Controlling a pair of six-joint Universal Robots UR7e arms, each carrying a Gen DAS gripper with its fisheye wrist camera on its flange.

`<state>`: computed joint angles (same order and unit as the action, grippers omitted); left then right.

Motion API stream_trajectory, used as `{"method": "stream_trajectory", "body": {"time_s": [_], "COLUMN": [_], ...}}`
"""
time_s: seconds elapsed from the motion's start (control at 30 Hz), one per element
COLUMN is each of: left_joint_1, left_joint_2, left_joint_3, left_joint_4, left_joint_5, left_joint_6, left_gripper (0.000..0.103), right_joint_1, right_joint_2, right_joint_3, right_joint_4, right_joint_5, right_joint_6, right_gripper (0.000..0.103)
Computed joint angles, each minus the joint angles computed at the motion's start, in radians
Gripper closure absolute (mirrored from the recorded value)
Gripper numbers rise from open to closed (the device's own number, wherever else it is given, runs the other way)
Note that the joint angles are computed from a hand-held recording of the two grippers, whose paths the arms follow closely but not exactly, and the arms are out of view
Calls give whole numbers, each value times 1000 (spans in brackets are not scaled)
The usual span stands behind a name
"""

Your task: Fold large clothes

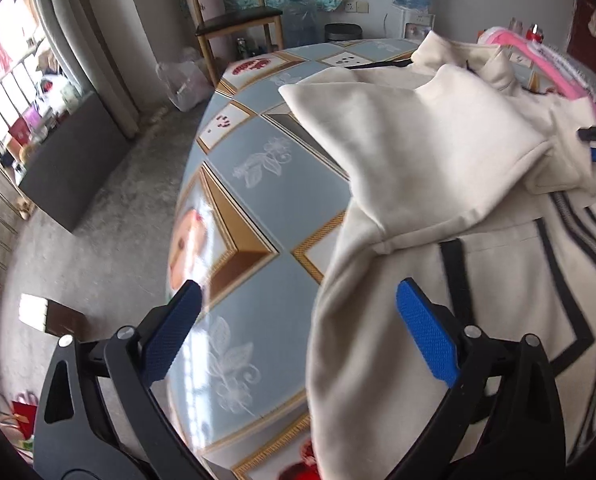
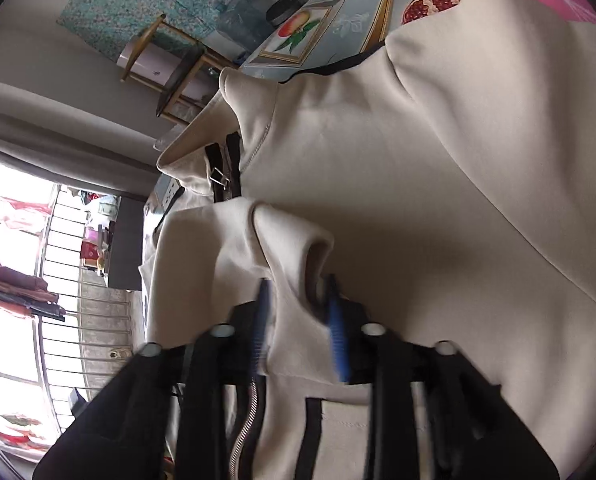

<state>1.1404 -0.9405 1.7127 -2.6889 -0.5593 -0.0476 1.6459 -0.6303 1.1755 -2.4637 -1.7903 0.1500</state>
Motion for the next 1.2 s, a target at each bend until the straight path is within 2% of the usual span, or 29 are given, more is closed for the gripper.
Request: {"method": "stream_trajectory", "body": {"time_s": [0.03,0.07,0.13,0.2,0.23,0.27,0.3,0.33,0.37,0.43,0.53,0.63,0.77,0.87,0.9,0.97,1.0,1.17,1.2], "left_joint_1": [5,11,21,26,25,23,18,14,12,5,-15,-20,6,16,17,20,21,17,17], "left_joint_2": [5,10,7,6,10,16,25,32,37,36,16,-5,-1,12,14,16,19,24,24], "left_joint_3": [-10,-23,-29,-40,-46,-53,-59,-62,-65,-58,-17,7,1,-7,-8,-10,-9,2,4], "left_joint_4": [20,36,46,60,65,72,73,72,69,27,-85,-119,-76,-69,-70,-68,-70,-92,-98], "left_joint_5": [9,11,-11,-36,-35,-28,-16,-11,-12,-17,-4,-9,-31,-34,-34,-33,-30,-10,-9], "left_joint_6": [6,9,7,-1,1,6,16,27,35,44,77,71,33,31,31,33,35,46,46], "left_gripper": [27,36,41,49,54,57,60,72,87,97,98,98,98,98,98,97,97,95,95], "right_joint_1": [0,-1,2,9,13,16,19,24,33,43,73,90,60,20,20,31,36,41,44], "right_joint_2": [-1,0,21,30,39,46,57,64,70,58,-3,-63,-83,-83,-69,-41,-30,41,61], "right_joint_3": [-8,-9,-34,-35,-48,-56,-70,-81,-94,-92,-58,-19,0,16,0,-24,-28,-105,-129], "right_joint_4": [18,34,66,52,55,55,69,77,84,61,-13,-67,-20,36,60,86,78,132,150], "right_joint_5": [-8,-10,-11,-35,-45,-50,-50,-62,-79,-57,-34,-80,-164,-89,-95,-136,-155,-189,-200], "right_joint_6": [-5,-9,-11,-41,-51,-62,-70,-75,-87,-102,-151,-174,-106,-56,-52,-68,-74,-83,-88], "right_gripper": [57,57,57,57,60,68,85,96,98,99,99,100,99,99,94,64,46,46,59]}}
